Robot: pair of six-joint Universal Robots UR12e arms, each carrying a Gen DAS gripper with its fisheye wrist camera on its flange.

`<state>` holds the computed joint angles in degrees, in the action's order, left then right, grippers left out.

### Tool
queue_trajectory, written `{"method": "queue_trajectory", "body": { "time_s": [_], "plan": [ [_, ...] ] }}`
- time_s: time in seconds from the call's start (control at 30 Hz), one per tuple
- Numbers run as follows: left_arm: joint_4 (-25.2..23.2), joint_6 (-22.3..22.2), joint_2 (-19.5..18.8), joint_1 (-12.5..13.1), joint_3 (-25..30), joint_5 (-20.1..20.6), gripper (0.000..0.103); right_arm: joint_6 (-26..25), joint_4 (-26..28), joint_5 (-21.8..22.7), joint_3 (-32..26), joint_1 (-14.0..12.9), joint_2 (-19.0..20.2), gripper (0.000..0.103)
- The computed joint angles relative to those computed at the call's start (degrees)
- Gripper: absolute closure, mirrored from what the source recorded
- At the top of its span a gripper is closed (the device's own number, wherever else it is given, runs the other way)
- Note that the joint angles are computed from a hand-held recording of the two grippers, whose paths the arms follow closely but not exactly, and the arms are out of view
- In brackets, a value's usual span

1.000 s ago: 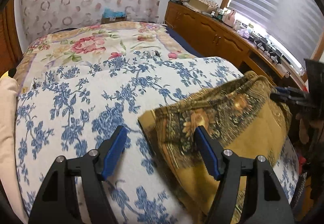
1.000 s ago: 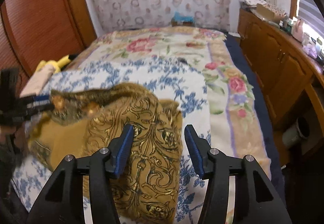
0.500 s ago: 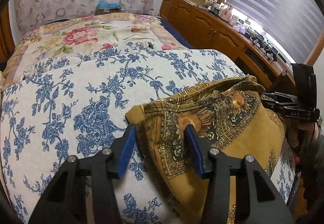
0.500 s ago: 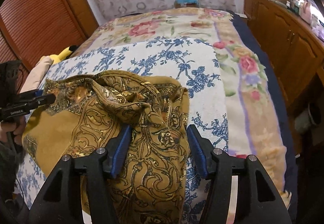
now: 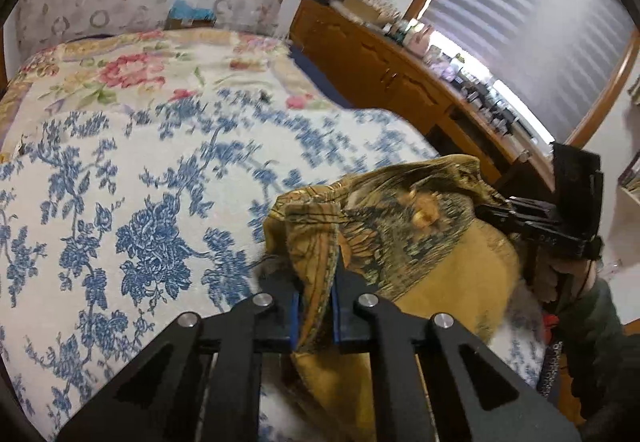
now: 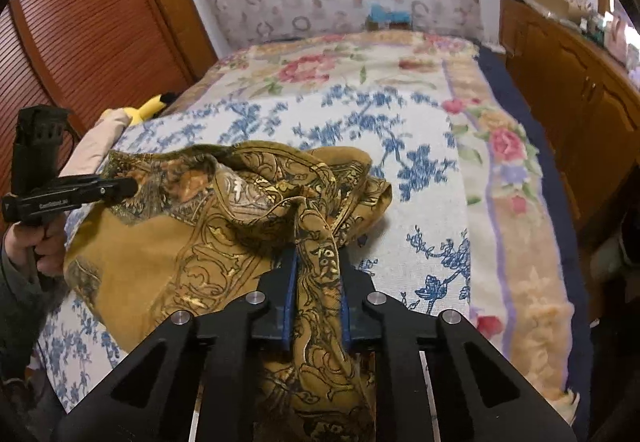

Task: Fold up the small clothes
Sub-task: 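Lift the folded shirt with both grippers and carry it toward the yellow plush toy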

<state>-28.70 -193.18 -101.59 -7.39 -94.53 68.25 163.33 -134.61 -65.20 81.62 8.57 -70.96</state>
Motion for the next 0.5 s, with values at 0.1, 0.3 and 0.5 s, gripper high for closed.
{"method": "queue_trajectory", "body": {
  "time_s": [0.1, 0.3, 0.5],
  "plan": [
    [2.77, 0.07, 1.77, 0.09, -1.12, -0.79, 0.096, 0.94, -3.65, 0.0, 1.16, 0.21, -1.16, 0.091],
    [7.84, -0.22, 5.84, 0.42, -3.98, 0.08, 0.096, -0.07, -8.63, 0.59, 1.5, 1.28, -2.91, 0.092],
    [9.95, 1.25, 10.25, 0.83, -7.26, 6.9, 0.096, -4.33, -9.04, 1.23, -1.59, 3.77, -2.28, 0.092]
  ]
}}
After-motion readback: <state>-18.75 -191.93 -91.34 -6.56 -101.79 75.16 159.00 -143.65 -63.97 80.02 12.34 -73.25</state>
